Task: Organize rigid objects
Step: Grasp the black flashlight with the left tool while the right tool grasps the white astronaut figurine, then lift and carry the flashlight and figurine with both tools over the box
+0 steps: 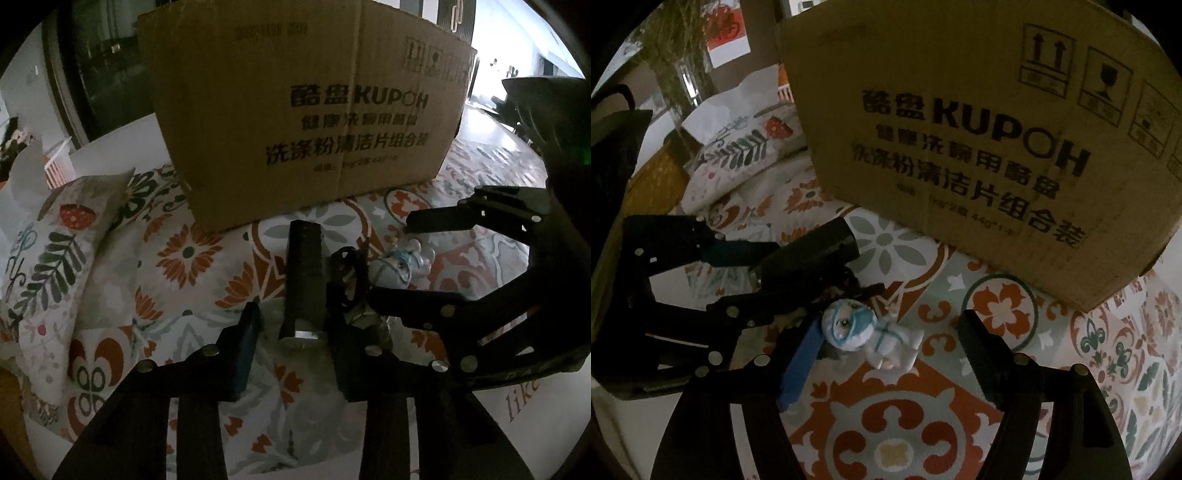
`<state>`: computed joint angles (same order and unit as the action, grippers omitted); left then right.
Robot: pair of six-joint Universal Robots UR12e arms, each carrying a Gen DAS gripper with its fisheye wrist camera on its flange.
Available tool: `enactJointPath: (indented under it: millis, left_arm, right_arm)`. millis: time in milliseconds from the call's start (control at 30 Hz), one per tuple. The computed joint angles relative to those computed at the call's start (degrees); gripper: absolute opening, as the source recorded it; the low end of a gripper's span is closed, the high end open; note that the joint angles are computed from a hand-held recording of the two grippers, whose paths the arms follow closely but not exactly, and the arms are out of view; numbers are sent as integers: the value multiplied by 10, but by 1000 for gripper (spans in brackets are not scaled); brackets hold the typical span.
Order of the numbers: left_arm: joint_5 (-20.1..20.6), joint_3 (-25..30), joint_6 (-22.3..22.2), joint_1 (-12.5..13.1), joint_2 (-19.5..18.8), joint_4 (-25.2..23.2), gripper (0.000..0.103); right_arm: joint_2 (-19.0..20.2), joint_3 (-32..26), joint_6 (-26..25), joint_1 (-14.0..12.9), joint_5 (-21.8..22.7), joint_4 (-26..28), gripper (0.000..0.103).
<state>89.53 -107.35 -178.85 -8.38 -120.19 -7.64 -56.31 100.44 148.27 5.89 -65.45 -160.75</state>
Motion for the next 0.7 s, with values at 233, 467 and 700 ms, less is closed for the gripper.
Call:
enactJointPath:
  millis: [233,467,700]
  left_arm:
    - [-30,0,5,5,-5,19,25]
    - [-63,-8,-24,15,-3,36,24]
    - [-50,-23,-35,12,4,71,24]
  right_arm:
    - [0,9,24,-2,1,-31,64]
    - [-2,16,38,1,-8,-49,54]
    - [-8,29,80,-1,-12,-74,54]
